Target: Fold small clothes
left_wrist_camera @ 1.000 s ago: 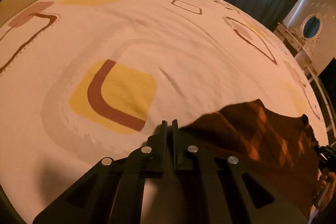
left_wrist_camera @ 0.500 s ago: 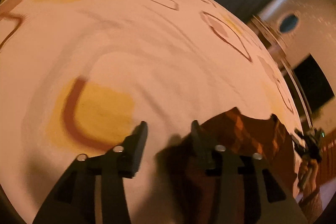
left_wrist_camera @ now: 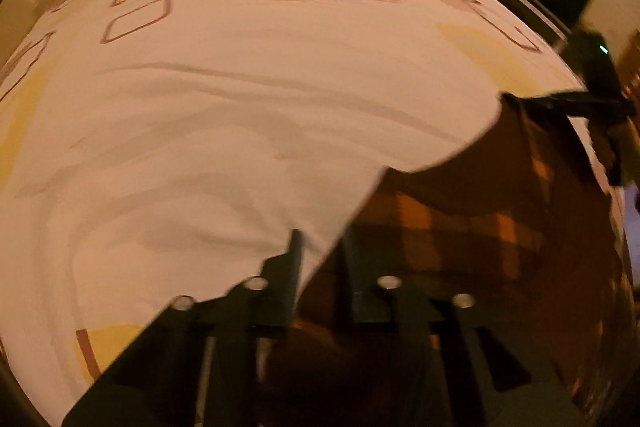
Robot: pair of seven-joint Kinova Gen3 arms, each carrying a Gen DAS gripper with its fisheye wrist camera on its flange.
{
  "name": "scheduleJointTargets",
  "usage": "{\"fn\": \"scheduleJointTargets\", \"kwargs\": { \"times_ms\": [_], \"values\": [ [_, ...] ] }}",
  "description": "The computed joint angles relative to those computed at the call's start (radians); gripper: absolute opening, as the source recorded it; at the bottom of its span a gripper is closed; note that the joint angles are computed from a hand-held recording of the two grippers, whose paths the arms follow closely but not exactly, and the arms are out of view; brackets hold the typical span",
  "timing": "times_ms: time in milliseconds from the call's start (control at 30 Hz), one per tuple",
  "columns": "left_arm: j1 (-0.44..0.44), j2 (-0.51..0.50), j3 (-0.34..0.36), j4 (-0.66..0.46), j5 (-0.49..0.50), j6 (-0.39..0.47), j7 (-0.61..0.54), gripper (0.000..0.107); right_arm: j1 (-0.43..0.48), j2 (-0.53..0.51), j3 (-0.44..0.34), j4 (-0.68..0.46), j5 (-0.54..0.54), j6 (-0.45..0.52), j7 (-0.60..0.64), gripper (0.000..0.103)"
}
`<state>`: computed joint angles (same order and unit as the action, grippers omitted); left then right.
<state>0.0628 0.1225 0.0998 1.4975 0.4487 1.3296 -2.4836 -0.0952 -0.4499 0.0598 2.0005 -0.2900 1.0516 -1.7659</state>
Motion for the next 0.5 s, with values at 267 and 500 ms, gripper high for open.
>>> {"fn": "scheduleJointTargets", "kwargs": {
  "times_ms": [267,500],
  "values": [
    [-0.043,0.075,0.002,-0.072,0.095,0.121,-0.001,0.024,-0.008,-0.025,-0.023,0.001,0.027,-0.005,-0.001,0.006],
    [0.005,0.040,0.028,-0.022,0.054,0.046,-0.035,0.028,-0.016,-0.009,-0.039,-0.008,0.039,0.005,0.025,0.004]
  ]
}}
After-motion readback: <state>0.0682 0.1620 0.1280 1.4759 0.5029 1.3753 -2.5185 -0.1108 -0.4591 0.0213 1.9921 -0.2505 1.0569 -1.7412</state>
